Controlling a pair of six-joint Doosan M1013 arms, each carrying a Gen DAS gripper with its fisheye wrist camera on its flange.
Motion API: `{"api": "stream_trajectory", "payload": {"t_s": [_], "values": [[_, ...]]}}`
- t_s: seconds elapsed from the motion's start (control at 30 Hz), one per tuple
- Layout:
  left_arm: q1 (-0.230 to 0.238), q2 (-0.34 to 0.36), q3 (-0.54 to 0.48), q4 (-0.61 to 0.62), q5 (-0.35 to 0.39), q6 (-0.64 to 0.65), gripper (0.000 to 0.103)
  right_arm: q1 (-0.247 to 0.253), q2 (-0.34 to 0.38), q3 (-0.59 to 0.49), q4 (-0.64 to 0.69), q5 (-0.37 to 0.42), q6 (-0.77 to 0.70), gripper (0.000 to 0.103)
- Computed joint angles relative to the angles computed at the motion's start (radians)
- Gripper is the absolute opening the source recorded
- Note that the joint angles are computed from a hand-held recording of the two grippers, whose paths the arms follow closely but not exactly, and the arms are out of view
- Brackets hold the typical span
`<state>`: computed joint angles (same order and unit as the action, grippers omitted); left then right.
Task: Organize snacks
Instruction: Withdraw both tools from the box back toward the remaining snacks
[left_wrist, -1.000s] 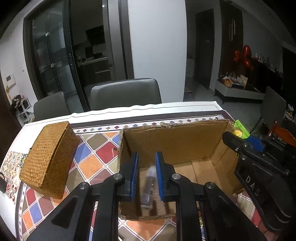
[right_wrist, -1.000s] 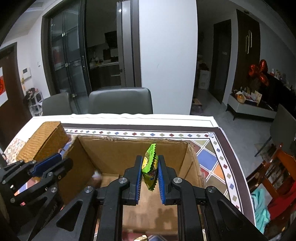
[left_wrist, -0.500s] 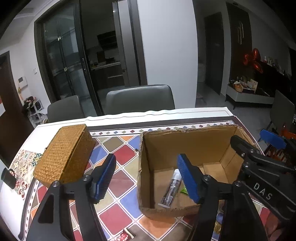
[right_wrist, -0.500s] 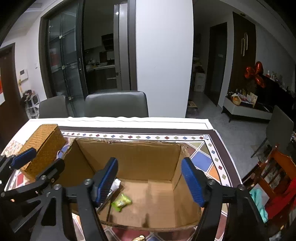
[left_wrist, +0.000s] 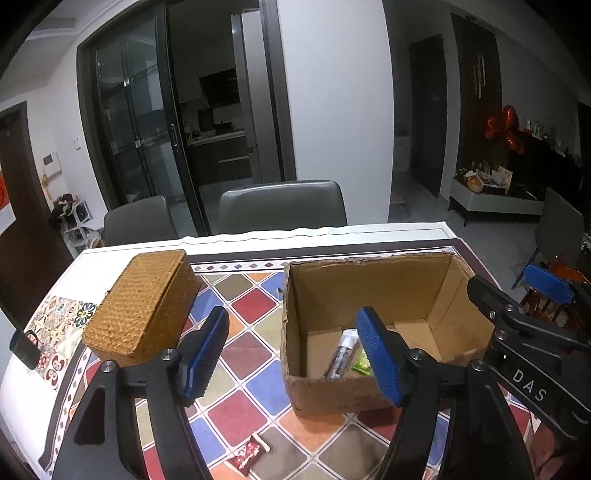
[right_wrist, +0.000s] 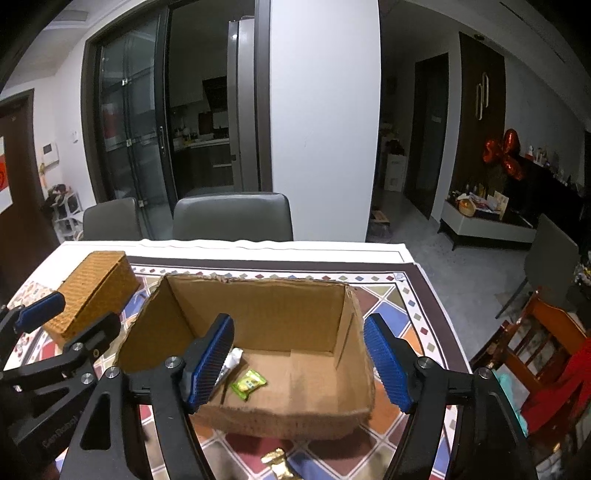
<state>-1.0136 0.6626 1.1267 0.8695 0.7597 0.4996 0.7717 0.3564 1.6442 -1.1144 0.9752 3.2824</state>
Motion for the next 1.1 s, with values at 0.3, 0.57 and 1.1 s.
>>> {"api": "stream_trajectory", "payload": {"t_s": [0.3,0.57,1.1], "values": [[-0.028,-0.041,0.066,0.030,0.002,-0.048,0.073,0.032,-0.035,0.036,-0.013,0.033,0.038,0.074],[-0.047,-0.069,0.114,0.053,0.005,-0.094,0.073,0.067,-0.059,0.075,-0.015,0.058,0.081,0.074],[-0.085,-0.112,0.200,0.119,0.002,-0.185,0.073,0.123,-0.091,0.131,0.000,0.101,0.140,0.074]]}}
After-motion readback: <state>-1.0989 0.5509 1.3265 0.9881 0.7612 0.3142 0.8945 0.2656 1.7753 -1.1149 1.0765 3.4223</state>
